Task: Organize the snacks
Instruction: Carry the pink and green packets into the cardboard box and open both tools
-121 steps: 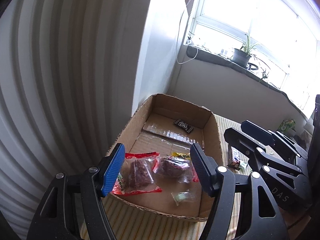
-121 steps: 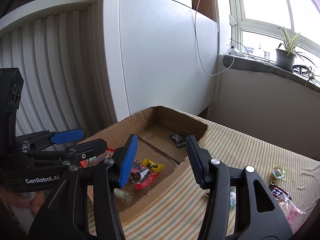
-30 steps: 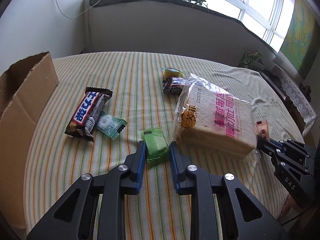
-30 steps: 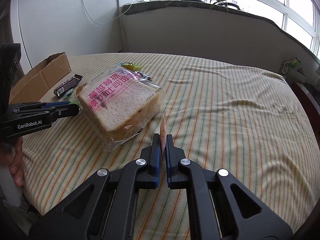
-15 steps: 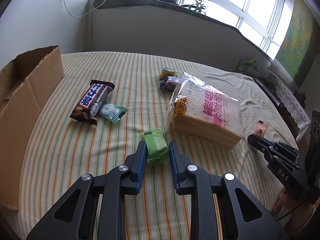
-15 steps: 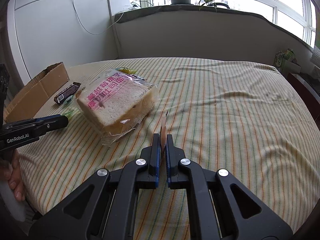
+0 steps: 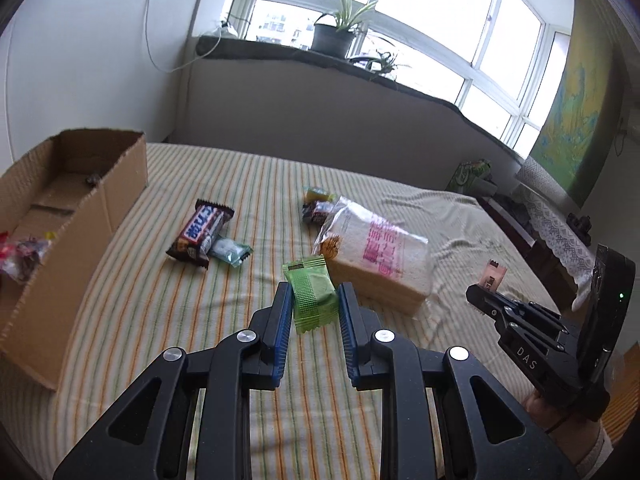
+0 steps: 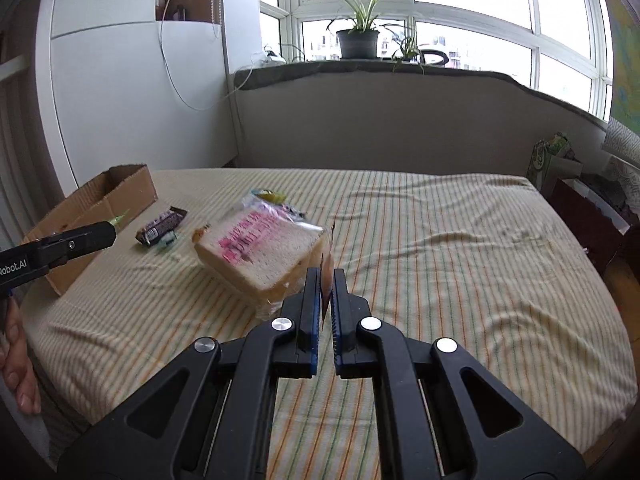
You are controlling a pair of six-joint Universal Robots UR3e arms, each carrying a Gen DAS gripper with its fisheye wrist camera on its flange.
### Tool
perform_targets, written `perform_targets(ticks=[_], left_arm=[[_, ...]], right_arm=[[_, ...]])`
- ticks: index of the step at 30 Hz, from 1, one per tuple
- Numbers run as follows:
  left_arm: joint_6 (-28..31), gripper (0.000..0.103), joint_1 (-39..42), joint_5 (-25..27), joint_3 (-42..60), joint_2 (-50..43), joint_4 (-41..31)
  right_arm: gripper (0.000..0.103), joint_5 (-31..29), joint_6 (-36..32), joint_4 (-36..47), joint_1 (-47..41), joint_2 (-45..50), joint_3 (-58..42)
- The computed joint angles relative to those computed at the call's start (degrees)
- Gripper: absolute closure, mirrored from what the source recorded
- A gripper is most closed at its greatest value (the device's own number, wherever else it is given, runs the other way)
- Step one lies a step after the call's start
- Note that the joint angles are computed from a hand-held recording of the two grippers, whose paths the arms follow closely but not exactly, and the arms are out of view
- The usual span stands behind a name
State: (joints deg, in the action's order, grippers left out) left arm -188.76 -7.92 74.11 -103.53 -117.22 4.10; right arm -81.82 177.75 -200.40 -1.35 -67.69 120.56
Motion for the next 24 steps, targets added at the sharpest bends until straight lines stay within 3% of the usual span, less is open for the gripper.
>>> perform_targets(ticks=[10, 24], left_arm=[[0.83, 0.082, 1.79, -2.60, -9.67, 17.61, 4.33], [1.02, 0.082, 1.49, -2.55, -10.67, 18.23, 5.59]], right_arm=[[0.098, -4.60, 0.08, 2.28, 3.62, -17.85, 5.00], [0.098, -4.79, 0.04, 3.66, 4.54, -16.82, 3.67]])
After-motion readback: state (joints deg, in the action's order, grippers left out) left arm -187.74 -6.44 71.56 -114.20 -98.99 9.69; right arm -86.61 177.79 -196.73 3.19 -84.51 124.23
